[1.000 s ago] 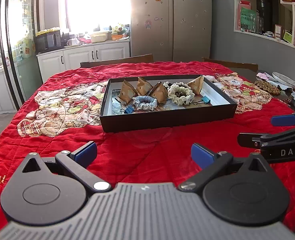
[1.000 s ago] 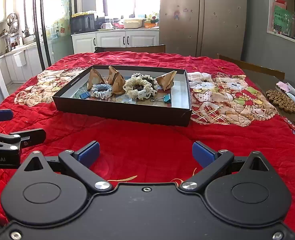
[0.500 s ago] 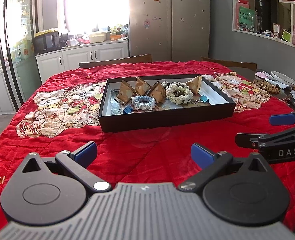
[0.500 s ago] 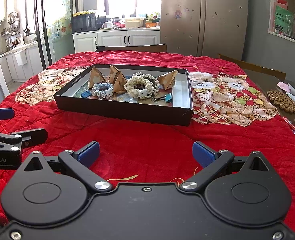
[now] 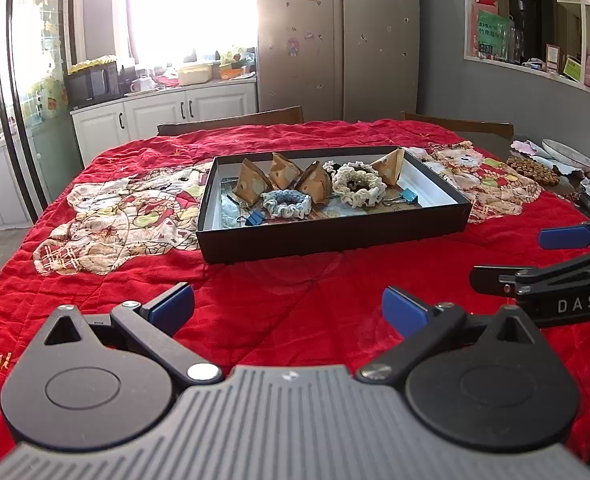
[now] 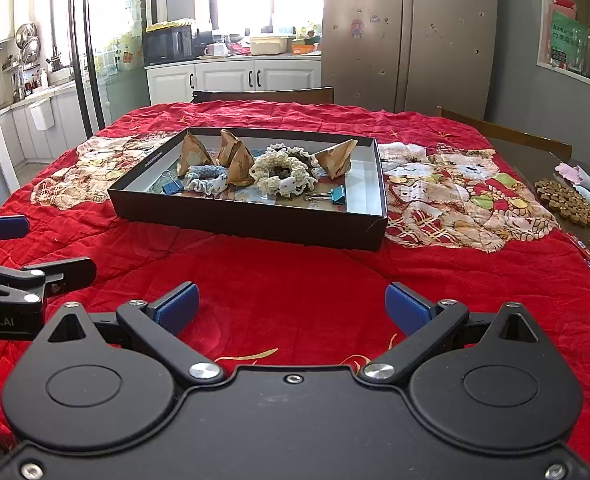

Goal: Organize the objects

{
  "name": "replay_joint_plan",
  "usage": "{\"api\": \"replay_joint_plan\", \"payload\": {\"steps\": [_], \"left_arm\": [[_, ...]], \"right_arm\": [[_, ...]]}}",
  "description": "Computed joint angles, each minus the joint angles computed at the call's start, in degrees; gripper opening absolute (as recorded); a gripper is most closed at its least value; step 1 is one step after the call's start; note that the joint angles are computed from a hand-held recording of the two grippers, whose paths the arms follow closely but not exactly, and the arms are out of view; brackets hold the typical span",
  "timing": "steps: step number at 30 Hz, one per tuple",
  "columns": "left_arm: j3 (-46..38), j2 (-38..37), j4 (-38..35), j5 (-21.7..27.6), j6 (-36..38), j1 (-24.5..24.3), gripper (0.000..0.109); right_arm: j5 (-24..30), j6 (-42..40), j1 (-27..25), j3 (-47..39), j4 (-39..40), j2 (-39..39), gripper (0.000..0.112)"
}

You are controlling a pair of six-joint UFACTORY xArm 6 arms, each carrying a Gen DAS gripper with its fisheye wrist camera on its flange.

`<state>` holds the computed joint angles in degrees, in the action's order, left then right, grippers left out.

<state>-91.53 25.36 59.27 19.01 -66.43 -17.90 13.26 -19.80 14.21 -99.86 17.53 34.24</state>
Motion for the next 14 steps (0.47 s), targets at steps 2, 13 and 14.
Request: {"api": "replay_joint_plan", "payload": {"steps": [2, 13, 14], "left_arm": [[0.0, 0.0, 0.6, 0.1, -0.4, 0.0, 0.103], [0.1, 0.1, 2.7, -0.7, -1.5, 0.2, 0.103], [0.1, 0.0, 4.7, -0.8, -3.1, 0.2, 0.103]], "right_arm": [[0.0, 0.0, 0.0, 0.0, 0.0, 0.0, 0.1], [0.3, -0.3, 0.0, -0.3, 0.5, 0.2, 0.1], [0.2, -0.5, 0.0, -0.2, 0.9, 0.2, 0.1]]}}
